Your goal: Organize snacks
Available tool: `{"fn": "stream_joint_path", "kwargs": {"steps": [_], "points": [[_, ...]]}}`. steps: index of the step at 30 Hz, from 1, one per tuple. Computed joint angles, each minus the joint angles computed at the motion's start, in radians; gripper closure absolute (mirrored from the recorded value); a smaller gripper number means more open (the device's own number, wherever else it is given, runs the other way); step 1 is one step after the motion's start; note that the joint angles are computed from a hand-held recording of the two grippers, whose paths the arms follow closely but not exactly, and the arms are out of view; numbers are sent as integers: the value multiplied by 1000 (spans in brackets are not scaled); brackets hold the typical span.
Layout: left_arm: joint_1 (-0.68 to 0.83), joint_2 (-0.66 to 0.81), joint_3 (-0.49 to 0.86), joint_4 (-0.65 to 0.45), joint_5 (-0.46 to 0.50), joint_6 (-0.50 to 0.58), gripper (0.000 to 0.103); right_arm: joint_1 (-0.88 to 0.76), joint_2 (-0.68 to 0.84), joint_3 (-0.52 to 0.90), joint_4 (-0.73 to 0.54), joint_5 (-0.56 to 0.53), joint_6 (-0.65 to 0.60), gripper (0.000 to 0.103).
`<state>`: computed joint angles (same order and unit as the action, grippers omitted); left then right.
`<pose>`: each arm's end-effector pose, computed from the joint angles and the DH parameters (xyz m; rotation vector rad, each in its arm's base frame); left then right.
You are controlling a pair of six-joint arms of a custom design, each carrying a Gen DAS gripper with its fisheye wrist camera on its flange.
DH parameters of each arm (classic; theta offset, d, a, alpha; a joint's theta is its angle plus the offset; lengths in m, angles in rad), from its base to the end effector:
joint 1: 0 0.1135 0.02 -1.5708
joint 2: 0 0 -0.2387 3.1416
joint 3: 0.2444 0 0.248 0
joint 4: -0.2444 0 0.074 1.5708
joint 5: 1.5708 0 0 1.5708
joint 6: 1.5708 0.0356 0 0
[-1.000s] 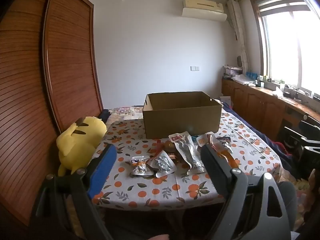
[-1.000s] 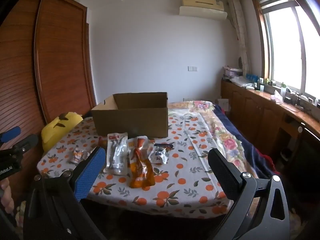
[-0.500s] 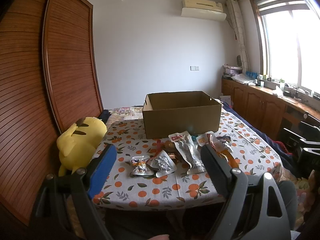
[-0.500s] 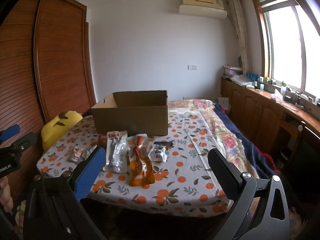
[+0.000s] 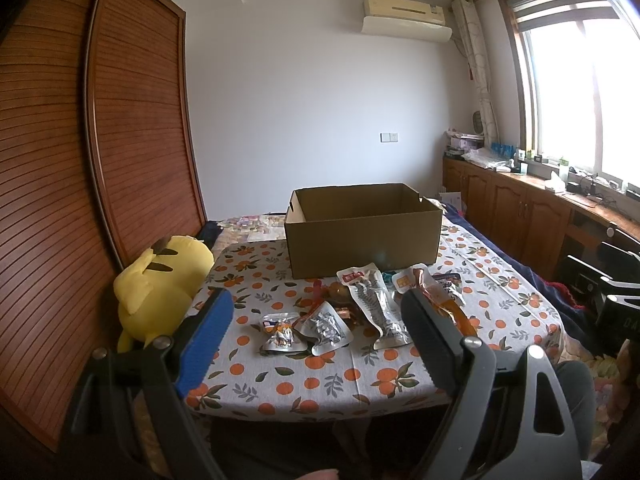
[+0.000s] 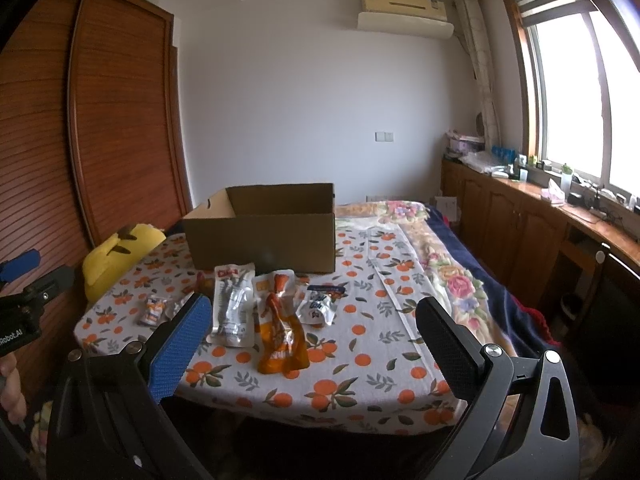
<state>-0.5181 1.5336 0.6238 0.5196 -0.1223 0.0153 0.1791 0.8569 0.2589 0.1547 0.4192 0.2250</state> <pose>0.2691 -0.1484 0.1573 0.4395 1.9140 -0.2107 0.1921 0.0200 0.1623 0.3084 1.9526 -0.1597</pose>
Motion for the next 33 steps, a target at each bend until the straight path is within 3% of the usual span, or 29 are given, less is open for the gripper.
{"fn": "stream_joint_path", "kwargs": {"steps": [33], "points": [[-4, 2, -4, 4, -3, -2, 16, 5, -13, 2, -23, 1, 3, 0]]}}
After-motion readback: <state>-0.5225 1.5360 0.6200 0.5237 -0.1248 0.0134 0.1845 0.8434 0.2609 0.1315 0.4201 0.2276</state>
